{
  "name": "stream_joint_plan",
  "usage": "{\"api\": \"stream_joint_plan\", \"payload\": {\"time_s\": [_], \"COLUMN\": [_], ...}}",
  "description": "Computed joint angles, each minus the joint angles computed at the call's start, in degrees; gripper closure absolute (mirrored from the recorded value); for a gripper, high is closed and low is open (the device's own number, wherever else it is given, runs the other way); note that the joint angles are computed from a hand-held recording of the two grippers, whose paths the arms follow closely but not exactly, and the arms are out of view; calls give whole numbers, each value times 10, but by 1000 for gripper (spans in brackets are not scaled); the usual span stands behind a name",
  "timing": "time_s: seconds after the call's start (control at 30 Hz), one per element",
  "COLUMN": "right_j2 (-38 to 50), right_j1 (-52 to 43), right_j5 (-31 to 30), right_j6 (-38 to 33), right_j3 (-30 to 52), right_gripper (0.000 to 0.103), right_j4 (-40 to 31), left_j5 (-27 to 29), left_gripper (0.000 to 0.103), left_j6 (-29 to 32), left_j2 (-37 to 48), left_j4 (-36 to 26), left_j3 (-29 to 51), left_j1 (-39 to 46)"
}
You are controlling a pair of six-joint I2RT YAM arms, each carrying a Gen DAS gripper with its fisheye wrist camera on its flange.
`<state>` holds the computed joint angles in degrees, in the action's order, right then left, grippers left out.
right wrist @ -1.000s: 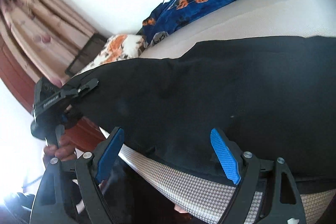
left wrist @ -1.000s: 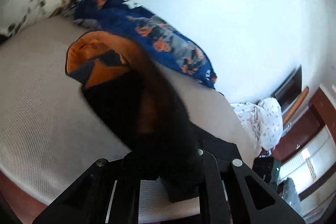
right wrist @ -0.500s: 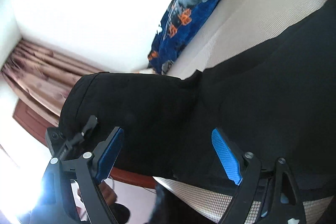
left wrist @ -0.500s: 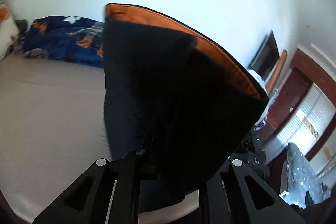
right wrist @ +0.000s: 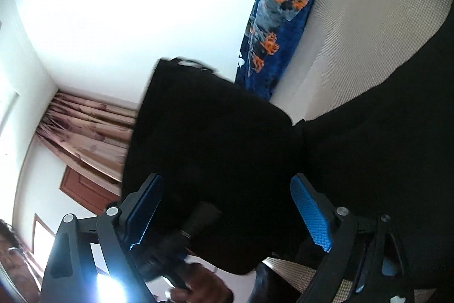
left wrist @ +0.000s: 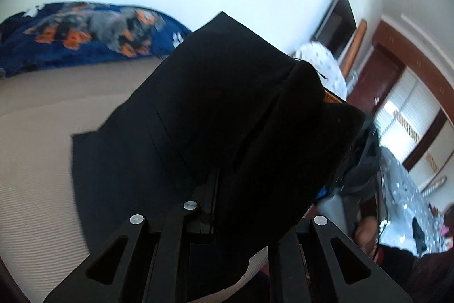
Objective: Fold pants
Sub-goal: 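Lift the waistband with both grippers and fold it over toward the hem, then open the left gripper while the right gripper keeps holding the folded edge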
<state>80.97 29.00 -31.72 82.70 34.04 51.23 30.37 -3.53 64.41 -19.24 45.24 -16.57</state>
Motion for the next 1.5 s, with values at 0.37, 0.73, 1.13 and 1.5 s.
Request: {"api": "stream_joint_plan", "payload": {"time_s": [0.37,0.73,1.13,1.5], "right_j2": [-18,-39,-27,-101], "right_j1": [-114,-144,-143,-189], "right_j5": [-84,-163,-133,-115], "right_j6": [85,-62,-301,-313], "right_j3": [-67,-2,125,102], "right_gripper": [3,10,90,92], "right_j4": [66,-210,-578,-581], "left_j5": [-132,-89,-57,-25], "left_gripper": [77,33,27,26], "left_j6": [23,55,69,58], "left_j2": [112,50,-71,-47], "left_j4": [26,-16,-79,-86], "left_j3": [23,23,-25,-31], "left_j1": [-143,-165,-6,59]}}
